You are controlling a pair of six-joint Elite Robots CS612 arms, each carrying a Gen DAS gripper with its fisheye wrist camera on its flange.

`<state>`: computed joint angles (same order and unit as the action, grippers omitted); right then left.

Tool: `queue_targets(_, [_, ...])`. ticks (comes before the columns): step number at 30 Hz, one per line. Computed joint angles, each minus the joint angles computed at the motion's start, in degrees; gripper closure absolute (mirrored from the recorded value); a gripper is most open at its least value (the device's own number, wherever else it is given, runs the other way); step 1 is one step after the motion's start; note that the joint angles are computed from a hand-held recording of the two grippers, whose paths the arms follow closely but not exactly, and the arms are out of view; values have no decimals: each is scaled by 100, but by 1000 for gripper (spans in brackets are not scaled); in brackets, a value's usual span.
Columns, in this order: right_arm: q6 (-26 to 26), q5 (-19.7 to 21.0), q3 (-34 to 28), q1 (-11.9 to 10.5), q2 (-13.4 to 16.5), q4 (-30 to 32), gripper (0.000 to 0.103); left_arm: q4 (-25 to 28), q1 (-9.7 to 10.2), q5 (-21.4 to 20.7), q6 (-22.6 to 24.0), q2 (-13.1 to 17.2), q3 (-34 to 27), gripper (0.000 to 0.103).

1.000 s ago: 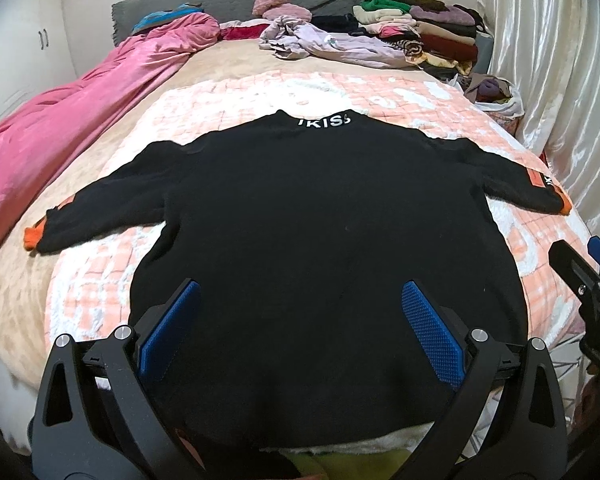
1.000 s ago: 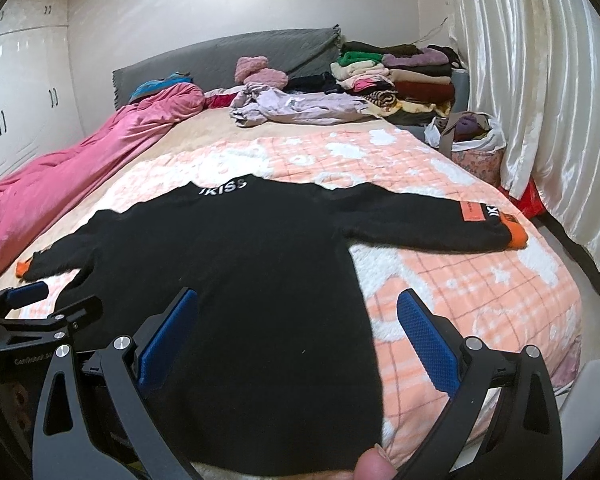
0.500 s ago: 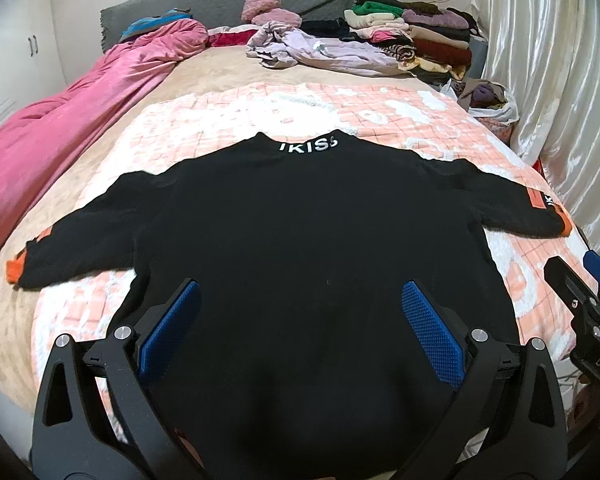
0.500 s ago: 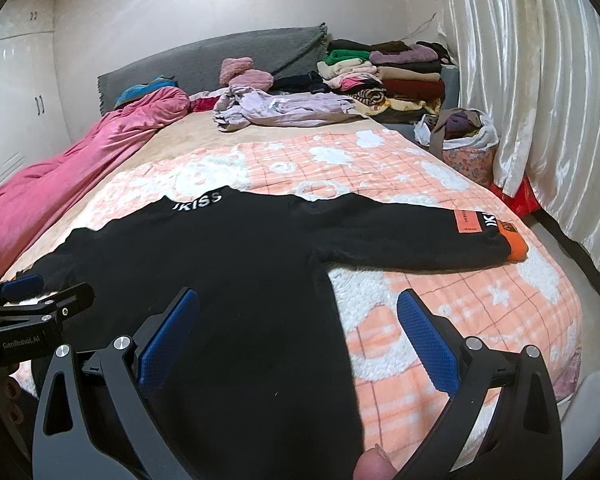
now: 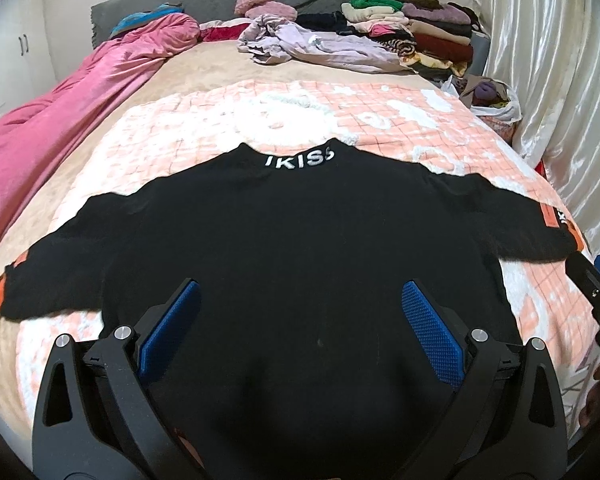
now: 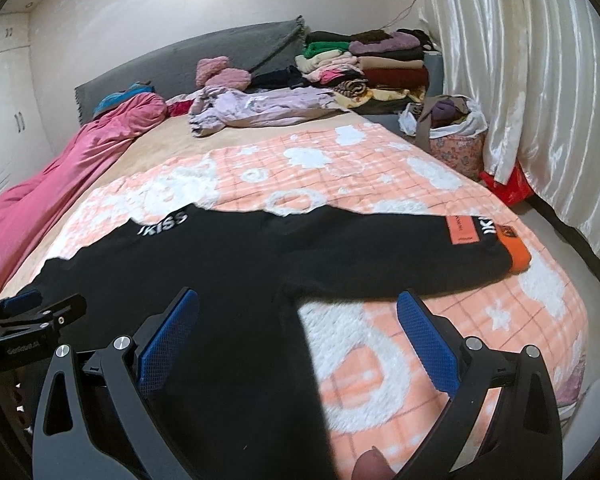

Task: Fold small clothes
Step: 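Move the right tool toward the orange cuff of the nearest sleeve, then grasp the orange sleeve cuff with the right tool and lift it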

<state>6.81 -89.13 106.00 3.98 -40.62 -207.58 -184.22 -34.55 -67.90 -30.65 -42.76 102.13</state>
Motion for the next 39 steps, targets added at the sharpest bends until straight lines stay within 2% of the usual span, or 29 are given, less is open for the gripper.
queue_targets(7, [263, -138, -274, -192, 97, 263, 4, 275, 84, 0, 202, 189, -398, 9])
queue_targets(11, [358, -332, -414, -328, 138, 453, 4, 434, 187, -398, 293, 262, -633, 9])
queue_targets(15, [604, -206, -551, -580, 165, 785, 4, 358, 238, -593, 344, 372, -848, 9])
queue_targets(18, [680, -341, -687, -719, 211, 1030, 4, 505, 242, -563, 375, 459, -1034, 9])
queue_targets(21, [858, -222, -805, -918, 261, 1244, 4, 571, 267, -648, 370, 547, -1168, 9])
queue_targets(25, [794, -621, -990, -1029, 350, 1480, 4, 572, 323, -745, 323, 673, -1298, 9])
queue_targets(30, [888, -748, -1202, -1194, 478, 1851, 6, 626, 362, -648, 404, 809, -1401, 9])
queue_targets(32, [929, -781, -1290, -1253, 534, 2018, 22, 658, 391, -669, 391, 847, -1424, 9])
queue_targets(37, [1055, -761, -1443, -1384, 645, 2403, 25, 738, 425, -571, 385, 923, -1473, 9])
queue_targets(38, [1052, -710, -1461, -1412, 664, 2453, 32, 752, 432, -583, 375, 933, -1482, 9])
queue_targets(39, [1075, -608, -1479, -1446, 684, 2535, 36, 755, 435, -587, 372, 941, -1491, 9])
